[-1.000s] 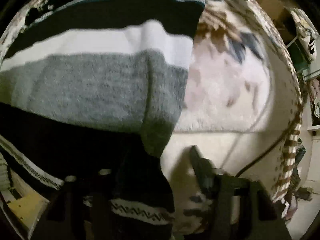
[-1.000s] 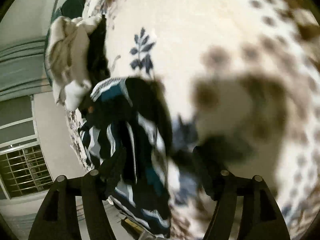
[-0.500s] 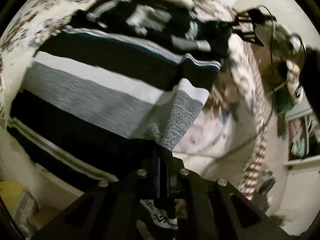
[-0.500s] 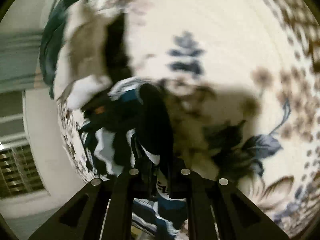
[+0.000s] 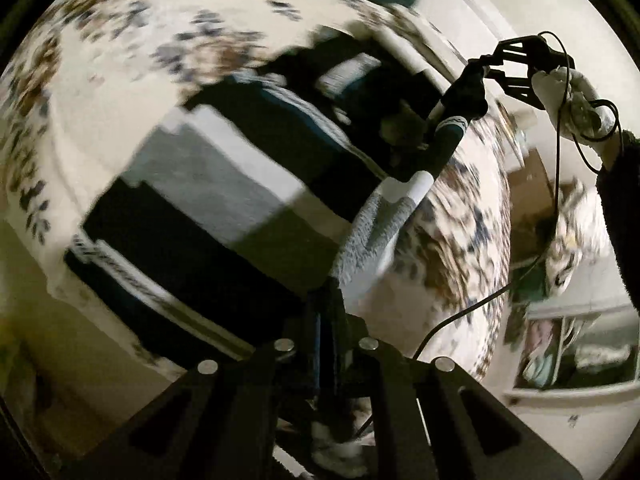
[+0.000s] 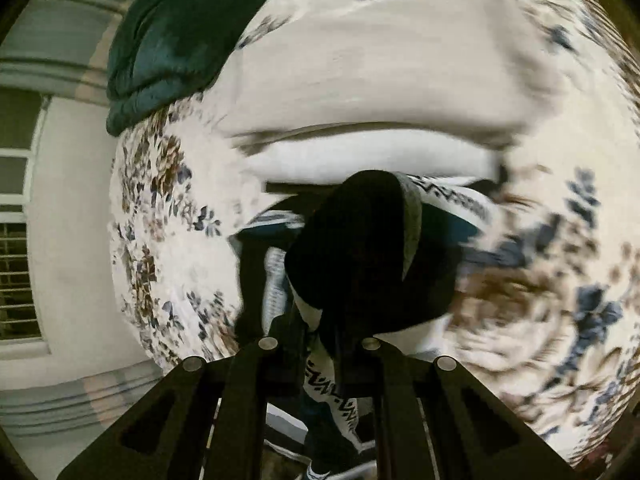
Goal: Fold small clothes
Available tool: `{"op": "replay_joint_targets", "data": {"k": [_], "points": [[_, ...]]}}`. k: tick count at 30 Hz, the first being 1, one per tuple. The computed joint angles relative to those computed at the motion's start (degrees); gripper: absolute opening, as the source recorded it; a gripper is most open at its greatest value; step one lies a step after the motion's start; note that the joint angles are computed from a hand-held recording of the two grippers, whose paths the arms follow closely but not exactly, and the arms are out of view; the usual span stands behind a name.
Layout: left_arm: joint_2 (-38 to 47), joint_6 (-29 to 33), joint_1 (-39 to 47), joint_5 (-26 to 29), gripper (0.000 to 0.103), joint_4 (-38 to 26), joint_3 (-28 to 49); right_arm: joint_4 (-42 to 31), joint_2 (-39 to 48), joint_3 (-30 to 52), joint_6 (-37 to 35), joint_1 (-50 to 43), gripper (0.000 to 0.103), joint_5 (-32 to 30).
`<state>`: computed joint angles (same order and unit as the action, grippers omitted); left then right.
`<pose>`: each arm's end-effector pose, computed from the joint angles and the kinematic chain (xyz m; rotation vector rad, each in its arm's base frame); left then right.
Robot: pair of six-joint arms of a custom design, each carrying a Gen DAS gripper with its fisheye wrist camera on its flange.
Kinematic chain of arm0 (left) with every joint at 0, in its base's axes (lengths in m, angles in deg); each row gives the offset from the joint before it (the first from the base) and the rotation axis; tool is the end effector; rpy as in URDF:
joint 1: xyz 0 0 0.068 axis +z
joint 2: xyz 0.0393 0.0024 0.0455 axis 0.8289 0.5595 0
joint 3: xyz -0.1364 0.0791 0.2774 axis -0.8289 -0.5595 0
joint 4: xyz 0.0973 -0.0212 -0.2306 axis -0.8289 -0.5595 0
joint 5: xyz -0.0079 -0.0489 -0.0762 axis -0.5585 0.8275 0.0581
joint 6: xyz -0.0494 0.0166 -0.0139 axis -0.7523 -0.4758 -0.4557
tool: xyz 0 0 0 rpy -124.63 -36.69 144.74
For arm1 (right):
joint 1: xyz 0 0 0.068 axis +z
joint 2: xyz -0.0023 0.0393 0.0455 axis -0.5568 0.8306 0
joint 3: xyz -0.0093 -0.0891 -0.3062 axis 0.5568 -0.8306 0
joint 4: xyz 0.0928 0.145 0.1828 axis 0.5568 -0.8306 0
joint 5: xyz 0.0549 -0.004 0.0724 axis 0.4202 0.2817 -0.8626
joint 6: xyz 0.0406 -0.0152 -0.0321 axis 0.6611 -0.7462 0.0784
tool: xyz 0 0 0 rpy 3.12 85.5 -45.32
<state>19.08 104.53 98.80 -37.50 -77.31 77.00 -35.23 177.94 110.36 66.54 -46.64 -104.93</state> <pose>0.1344 0.1038 0.2627 0.4554 2.8565 -0.8501 0.3227 -0.0586 0.2437 1.1093 2.6286 0.6806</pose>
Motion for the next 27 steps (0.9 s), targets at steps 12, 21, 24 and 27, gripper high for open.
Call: {"op": "replay_joint_targets", "data": {"k": [12,21,24,27], "points": [[28.46,-8.72,4.11,-2.97,0.004,10.15,18.29,-15.27,44.58,54.19,17.48,22.42,0.015,10.61],[30.82,-7.77,4.88,-4.68,0.059,13.78,18.3,-2.92,33.18,30.83,17.01,26.11,0.061,5.0],[27.13,-5.35,0.74,-7.49,0.059,23.19,8.37,2.86,28.44,20.64,17.19,29.61,0.061,3.22],[24.67,-5.43,-3.53,-10.93,0.041,35.67,-1.48,12.03,28.18,12.75,20.57,33.26,0.061,-1.27]]}}
